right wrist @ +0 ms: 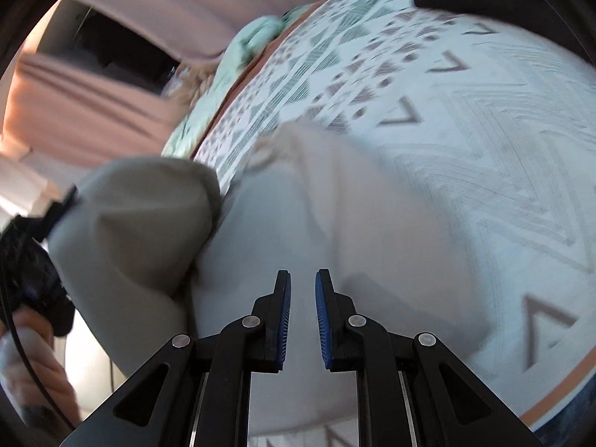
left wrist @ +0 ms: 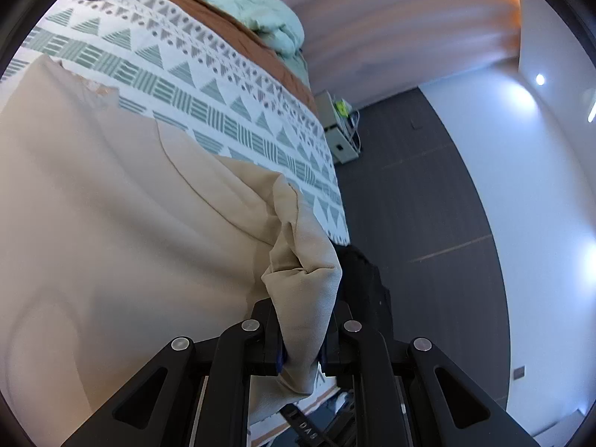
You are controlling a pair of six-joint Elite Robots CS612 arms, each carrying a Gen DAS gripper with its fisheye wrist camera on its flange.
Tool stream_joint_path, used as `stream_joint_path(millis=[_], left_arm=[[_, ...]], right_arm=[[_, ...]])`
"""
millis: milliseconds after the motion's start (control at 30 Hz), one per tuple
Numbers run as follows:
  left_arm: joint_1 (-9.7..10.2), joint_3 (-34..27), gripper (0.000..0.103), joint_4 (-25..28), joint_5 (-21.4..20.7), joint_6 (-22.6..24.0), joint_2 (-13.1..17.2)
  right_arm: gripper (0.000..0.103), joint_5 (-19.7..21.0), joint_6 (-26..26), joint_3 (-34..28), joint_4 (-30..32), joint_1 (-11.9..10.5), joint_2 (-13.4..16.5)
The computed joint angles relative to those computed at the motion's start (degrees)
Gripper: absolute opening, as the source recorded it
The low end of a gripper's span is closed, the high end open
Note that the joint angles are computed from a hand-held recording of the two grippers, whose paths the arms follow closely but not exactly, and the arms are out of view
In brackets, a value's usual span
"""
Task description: Fold large clothes
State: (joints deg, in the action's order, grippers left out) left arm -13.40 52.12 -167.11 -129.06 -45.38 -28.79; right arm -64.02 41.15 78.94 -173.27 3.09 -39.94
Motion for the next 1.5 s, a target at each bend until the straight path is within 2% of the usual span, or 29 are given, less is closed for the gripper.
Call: stream_joint_path(millis=[67, 167, 300, 433, 500, 567, 667, 700, 733, 800, 933, 1167, 1333, 1500], left_arm=[[-0.51, -0.1, 0.012, 1.0, -1.2, 0.9, 0.4], [-1.24, -0.1, 0.012, 2.4, -3.1, 1.3, 0.8], [-2.20, 0.0, 0.012, 4.1, -5.1, 2.0, 1.2], [-2.89, 0.6, 0.014, 4.8, -5.5, 1.8, 1.2], [-3.12, 1.4, 0.026, 4.7, -5.2, 1.2, 0.9], [-3.13, 1.6, 0.061, 4.3, -7.1, 0.8, 1.0], [-3.10, 2.7, 0.068, 3.2, -7.9, 1.7, 0.4], [-3.06, 3.5, 0.068, 3.5, -7.3, 2.8, -0.2], [-2.99, 4.5, 0.068, 3.7, -6.6, 3.4, -0.9], [-2.68, 6.6, 0.068, 3.0, -5.2, 4.0, -2.3], [-1.82, 12.6, 0.068, 2.3, 1.3, 6.8, -6.5], [0.98, 21.1, 0.068, -1.0, 7.7, 5.3, -11.1], [3.07, 25.4, 0.068, -3.6, 10.8, 2.7, -12.5], [4.58, 28.6, 0.068, -5.6, 11.7, -0.8, -12.6]], right_arm=[[0.015, -0.3, 1.1, 1.1, -1.2, -0.7, -0.4], [0.016, 2.1, 4.4, 2.4, -3.4, -1.7, -0.4], [0.016, 2.9, 5.7, 4.4, -4.5, -2.4, -1.0], [0.016, 8.0, 5.1, 5.4, -4.7, -3.6, -0.7], [0.016, 9.8, 5.2, 6.8, -6.1, -4.2, -0.9], [0.016, 11.3, 5.6, 8.0, -7.9, -4.7, -1.1], [0.020, 11.7, 4.5, 9.3, -8.6, -5.0, -1.9], [0.034, 11.4, 4.3, 9.8, -9.2, -5.0, -2.2], [0.053, 11.0, 4.2, 10.3, -9.9, -5.0, -2.5], [0.068, 9.5, 3.8, 11.2, -10.9, -4.9, -3.2], [0.068, 11.3, 4.9, 10.8, -12.6, -5.2, -2.6], [0.068, 12.9, 6.3, 8.8, -12.8, -5.0, -1.5], [0.068, 12.3, 5.1, 7.9, -11.8, -4.4, -1.9], [0.068, 12.5, 2.9, 5.6, -6.0, -3.8, -1.3]])
